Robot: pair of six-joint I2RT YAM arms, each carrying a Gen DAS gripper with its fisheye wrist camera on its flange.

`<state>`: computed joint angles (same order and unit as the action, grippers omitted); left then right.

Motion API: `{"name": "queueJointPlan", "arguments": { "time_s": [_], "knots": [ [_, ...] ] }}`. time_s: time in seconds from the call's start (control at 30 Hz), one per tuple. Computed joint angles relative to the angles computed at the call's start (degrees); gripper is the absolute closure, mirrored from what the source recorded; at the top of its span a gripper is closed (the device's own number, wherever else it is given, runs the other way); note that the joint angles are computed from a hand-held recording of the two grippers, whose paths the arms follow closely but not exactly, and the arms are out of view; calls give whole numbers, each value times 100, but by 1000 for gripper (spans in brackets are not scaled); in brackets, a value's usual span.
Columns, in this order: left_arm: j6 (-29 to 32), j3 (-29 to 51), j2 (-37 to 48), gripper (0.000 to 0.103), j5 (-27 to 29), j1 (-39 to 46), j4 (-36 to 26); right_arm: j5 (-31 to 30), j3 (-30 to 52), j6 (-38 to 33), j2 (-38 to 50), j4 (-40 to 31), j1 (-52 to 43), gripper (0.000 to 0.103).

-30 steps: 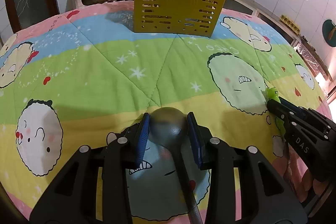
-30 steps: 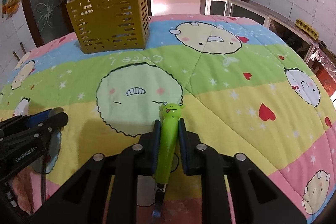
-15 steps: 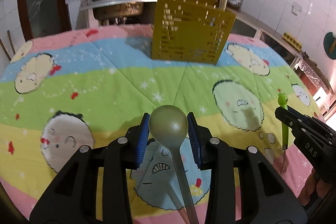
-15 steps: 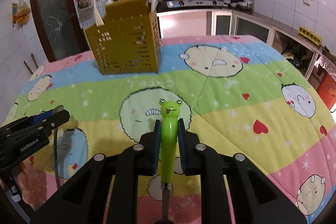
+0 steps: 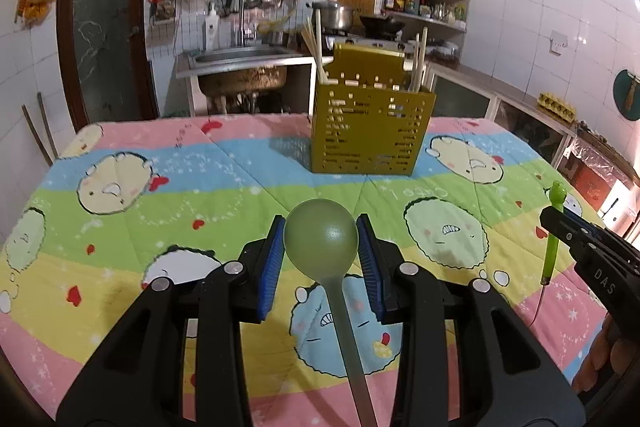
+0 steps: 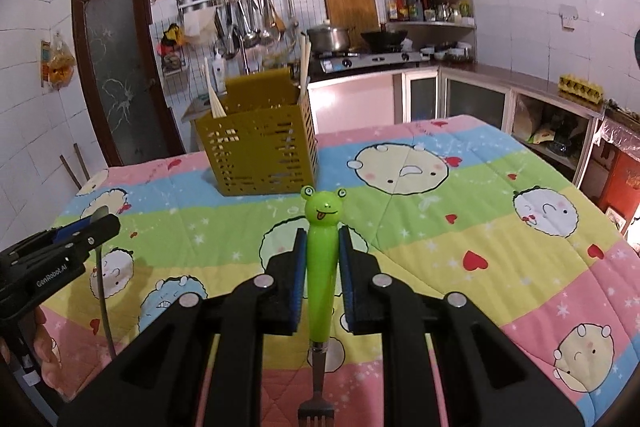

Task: Organize utensils
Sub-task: 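Lift the frog fork and spoon and carry them over the holder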

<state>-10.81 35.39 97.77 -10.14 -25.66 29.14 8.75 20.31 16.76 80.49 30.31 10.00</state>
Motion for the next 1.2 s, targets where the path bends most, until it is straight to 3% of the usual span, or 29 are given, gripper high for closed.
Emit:
{"name": "queueJointPlan", "arguments": {
  "time_s": [0.3,0.6,0.9,1.2],
  "knots": [
    [110,-454,-605,68,2,73,358,299,-303,-16,-587,203,123,87],
    [256,-437,-641,68,-138,107,642,691,-205,-236,-916,160,365,87],
    [441,19,-382,68,-79,239,675,710,190,-370,-634,153,344,87],
    [790,1100,186,68,18,265,558,537,889,-522,-129,7,150,87]
  ]
}}
